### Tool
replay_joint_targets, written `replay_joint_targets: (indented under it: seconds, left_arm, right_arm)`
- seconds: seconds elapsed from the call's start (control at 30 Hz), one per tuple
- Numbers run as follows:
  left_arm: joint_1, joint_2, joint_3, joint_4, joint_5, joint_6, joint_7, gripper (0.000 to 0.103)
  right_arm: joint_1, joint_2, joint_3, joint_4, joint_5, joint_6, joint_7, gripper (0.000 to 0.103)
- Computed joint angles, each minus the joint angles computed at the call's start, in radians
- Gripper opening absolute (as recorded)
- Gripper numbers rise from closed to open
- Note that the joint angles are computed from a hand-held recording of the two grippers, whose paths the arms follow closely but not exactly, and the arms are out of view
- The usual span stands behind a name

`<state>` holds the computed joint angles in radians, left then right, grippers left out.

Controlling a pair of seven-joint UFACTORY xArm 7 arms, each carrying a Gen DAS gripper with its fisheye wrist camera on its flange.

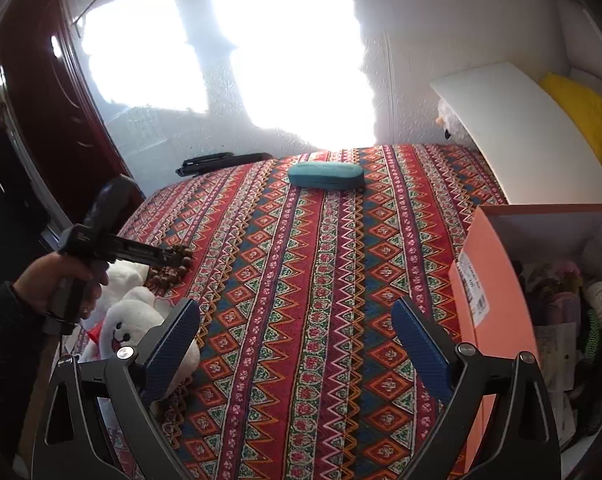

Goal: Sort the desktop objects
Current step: 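Withdraw both tools from the pink box back toward the pile, then grasp wooden bead bracelet with left tool while right tool grasps teal case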

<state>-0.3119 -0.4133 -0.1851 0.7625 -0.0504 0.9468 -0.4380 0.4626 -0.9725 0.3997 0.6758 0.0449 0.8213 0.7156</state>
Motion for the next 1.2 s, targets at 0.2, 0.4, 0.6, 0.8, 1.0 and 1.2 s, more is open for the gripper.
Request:
replay_joint_targets:
  seconds: [0.2,0.4,0.6,0.8,1.0,1.2]
  left_arm:
    - [0.025,0.089,-0.021,-0.027,0.043,-0.18,-0.02,0.028]
    - [-0.379,-0.099,0.417,-0.326,-0.51,-0.622,0.401,0.016]
    - [-0.239,-0.095,0.229,-0.342,-0.699,-0.65,0.536,0.016]
    - [-0.252,-0.071,0.255,-0.322,-0.682,-0.639,0.535,0.016]
    - [-0.216,-0.181,0.22,-0.337,-0.73,-0.651,0.54,0.016]
    - [-0.262,-0.419,0.193,-0.418,-0.708,-0.639,0.396,0.016]
  right_arm:
    - [0.192,0.449,-0.278,0.222,-0.498,-0.109,0.203,0.098]
    - [-0.024,1.076,-0.209,0.767,-0.394,-0.061,-0.359,0.098]
    - [0.089,1.577,-0.294,1.355,-0.52,0.297,-0.767,0.102]
    - [0.037,1.745,-0.241,1.586,-0.396,0.431,-0.759,0.079]
    - [0.201,1.348,-0.427,1.057,-0.174,0.306,-0.675,0.074]
    - [0.029,0.845,-0.203,0.527,0.217,0.203,-0.628,0.074]
